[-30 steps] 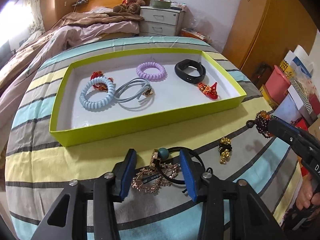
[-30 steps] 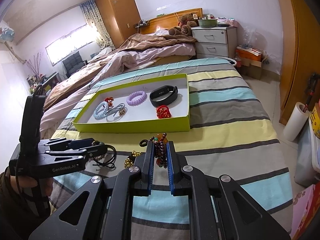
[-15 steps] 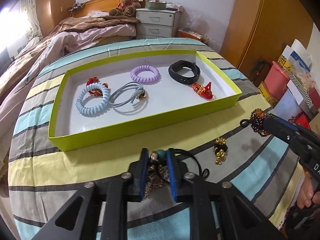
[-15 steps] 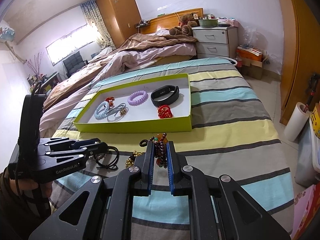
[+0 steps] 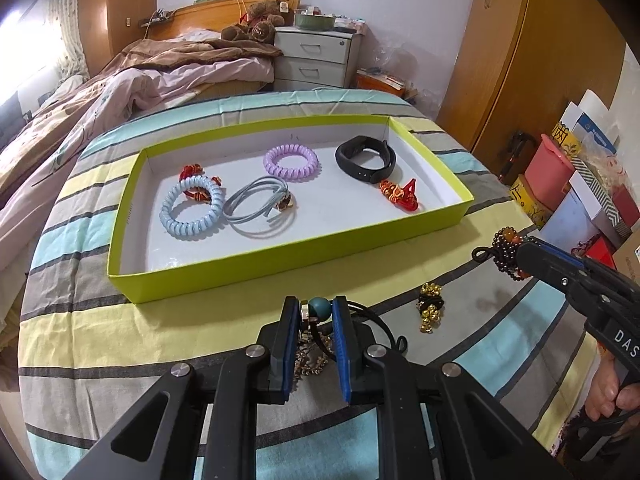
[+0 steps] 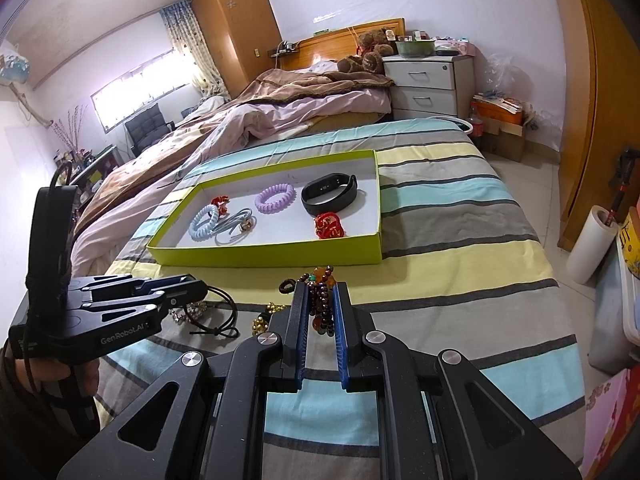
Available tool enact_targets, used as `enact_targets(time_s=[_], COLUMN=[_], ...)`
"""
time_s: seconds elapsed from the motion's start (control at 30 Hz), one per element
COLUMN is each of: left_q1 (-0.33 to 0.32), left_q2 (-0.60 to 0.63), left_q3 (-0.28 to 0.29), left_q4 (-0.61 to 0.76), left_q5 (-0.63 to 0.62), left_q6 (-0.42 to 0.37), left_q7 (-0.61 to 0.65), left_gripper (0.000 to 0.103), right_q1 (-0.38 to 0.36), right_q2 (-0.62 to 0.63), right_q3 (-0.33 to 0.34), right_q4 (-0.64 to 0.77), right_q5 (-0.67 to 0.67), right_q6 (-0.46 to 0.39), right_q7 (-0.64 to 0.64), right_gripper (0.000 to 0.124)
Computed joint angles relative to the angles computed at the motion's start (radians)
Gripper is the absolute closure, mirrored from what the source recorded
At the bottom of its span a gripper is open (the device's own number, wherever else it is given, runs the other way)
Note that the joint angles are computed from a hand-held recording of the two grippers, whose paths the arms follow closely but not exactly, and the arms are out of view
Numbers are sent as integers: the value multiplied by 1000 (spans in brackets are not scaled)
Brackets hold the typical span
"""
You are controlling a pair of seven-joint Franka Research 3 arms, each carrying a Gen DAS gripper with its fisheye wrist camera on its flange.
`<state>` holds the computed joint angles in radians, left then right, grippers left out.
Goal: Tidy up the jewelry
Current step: 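Carry the beaded bracelet and black hair tie over the box lid with both grippers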
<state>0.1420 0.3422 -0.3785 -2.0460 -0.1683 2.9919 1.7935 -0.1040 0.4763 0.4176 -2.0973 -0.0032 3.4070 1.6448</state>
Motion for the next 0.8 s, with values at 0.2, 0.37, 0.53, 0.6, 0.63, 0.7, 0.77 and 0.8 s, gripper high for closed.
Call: enact_targets(time_s=[0.2,0.37,0.53,0.6,0.63,0.7,0.77,0.8], left_q1=[33,90,160,156,163,145,122,116], left_q2=[-21,-40,-56,-62,-66,-72,-80,-84], left_q3=[-40,-105,-183,-180,-188,-169,-143,-135], left_q4=[-20,-33,-28,-24,-22,-18,-16,-15], left_q5=[-35,-107,-242,-277,-306,-330,-343,-351], left_q6=[22,38,39,39,39,37,41,41], left_q7=[35,102,225,256,278,298,307,313], left_gripper=[86,86,86,86,86,86,86,86], right_q1=[-5,6,25,37,37,42,52,55], right_q2=[-19,-31,-37,-38,-38,-37,-37,-37], right_q3=[-1,-14,-29,-39,-38,-41,-49,-49], right_q4=[-15,-15,-4,3,4,11,19,21], right_q5=[-8,-17,-20,-17,-18,-19,-15,-12], right_q6=[12,17,19,19,20,15,9,8], right_q7=[12,25,30,29,30,28,22,19], right_gripper=[112,112,112,112,112,112,112,112])
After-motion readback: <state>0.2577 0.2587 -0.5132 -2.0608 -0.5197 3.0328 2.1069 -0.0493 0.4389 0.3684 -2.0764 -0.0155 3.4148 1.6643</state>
